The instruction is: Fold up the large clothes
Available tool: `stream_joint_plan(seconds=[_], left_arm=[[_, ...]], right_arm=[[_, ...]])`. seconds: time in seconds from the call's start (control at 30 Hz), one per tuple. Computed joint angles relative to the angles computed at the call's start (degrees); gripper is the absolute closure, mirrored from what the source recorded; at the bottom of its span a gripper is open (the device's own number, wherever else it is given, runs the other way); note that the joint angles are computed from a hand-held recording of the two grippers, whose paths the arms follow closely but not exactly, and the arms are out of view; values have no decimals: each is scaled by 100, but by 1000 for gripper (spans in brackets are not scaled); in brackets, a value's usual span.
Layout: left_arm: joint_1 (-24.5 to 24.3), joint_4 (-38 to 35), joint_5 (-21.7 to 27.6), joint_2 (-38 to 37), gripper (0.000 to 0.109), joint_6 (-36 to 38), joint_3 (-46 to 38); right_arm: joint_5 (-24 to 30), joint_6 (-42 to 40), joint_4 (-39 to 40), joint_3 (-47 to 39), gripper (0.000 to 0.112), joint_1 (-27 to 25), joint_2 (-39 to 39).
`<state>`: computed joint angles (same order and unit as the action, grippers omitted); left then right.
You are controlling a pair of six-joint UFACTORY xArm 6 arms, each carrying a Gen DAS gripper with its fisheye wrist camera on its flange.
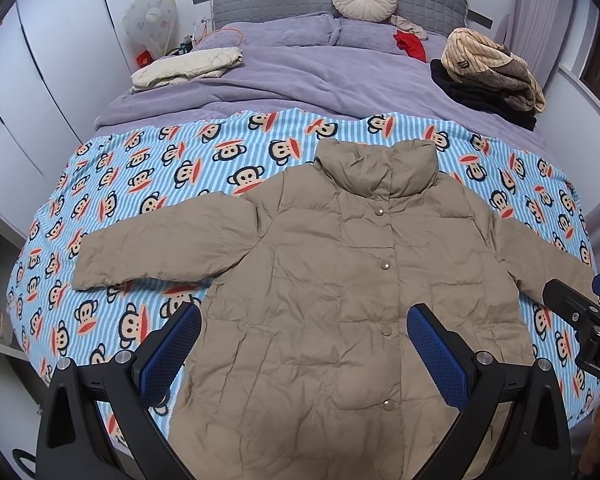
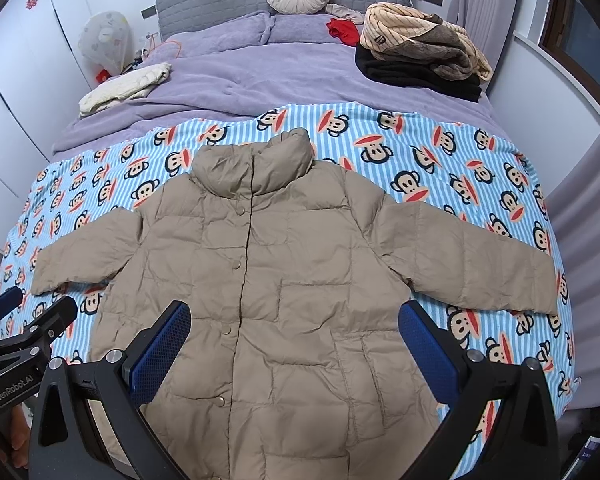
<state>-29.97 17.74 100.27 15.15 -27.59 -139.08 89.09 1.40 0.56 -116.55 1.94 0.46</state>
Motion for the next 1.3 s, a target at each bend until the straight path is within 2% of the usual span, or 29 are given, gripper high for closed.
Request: stream_joint_plan(seconds=[0.43, 0.8, 0.97, 1.13, 1.3], left_arm=[[63, -93, -47, -5, 6, -43, 33], [183, -227, -246, -254, 6, -71, 469], [284, -367, -455, -492, 6, -71, 930], [736, -1120, -1127, -1047, 6, -104, 2008], [1431, -1853, -2044, -1747, 6, -164, 3537]], right_arm=[[10, -14, 11, -7, 9, -9, 14], [49, 14, -15, -43, 9, 47, 49], [116, 87, -61, -98, 9, 136, 113], [46, 234, 199, -36, 9, 160, 167], [36, 459, 365, 74, 9, 275, 285]])
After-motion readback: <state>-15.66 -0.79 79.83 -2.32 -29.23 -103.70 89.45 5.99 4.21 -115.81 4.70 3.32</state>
